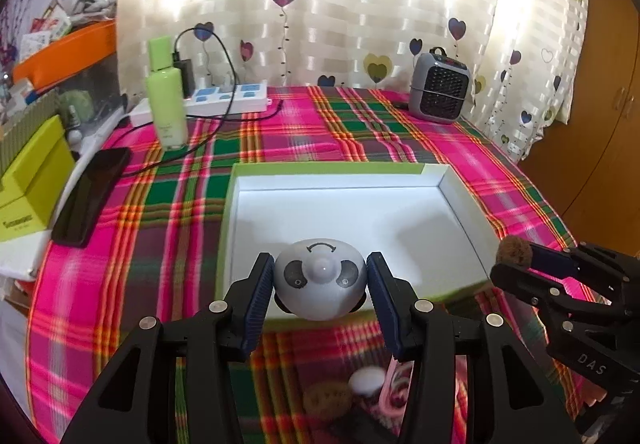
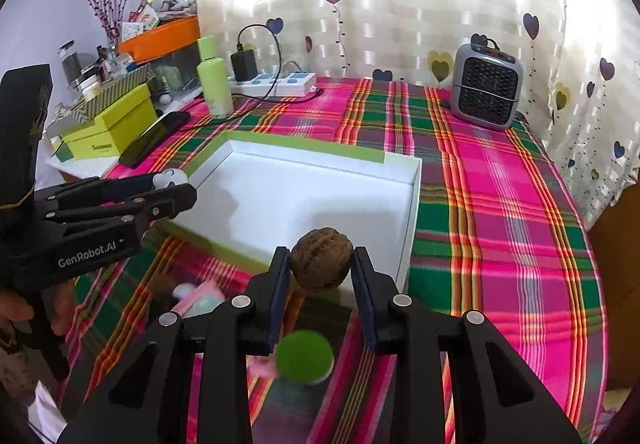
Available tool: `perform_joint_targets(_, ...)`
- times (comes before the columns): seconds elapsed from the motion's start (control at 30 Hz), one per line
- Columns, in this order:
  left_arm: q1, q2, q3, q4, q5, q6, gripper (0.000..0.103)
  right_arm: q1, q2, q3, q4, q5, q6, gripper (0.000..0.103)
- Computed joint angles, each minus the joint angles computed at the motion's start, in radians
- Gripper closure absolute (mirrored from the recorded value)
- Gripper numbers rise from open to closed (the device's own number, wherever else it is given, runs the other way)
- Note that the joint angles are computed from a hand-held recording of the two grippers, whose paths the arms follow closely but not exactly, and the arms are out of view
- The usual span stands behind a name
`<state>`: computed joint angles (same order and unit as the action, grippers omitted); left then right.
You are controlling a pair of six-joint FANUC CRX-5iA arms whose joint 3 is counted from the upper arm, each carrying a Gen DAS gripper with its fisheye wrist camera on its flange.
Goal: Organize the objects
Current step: 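Carry white toy and walnut with both grippers over the white box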
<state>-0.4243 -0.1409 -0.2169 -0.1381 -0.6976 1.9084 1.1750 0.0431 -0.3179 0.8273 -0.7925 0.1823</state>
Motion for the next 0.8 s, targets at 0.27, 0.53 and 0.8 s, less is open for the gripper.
perform_joint_targets(0.27, 0.016, 0.103, 0.078, 0.037, 0.003, -0.056, 0.057, -0.068, 0.068, 0.081, -0.041, 0.002, 0.095, 0.071)
perform_joint_targets(0.53, 0.042, 0.21, 0.15, 0.113, -0.013, -0.127, 0.057, -0.135, 0.152, 0.189, -0.158, -0.006, 0.223, 0.071)
perform_joint_targets(0.8, 0.068, 0.287, 0.196, 0.203, -0.028, -0.209, 0.056, -0.166, 0.201, 0.249, -0.217, -0.011, 0.309, 0.071)
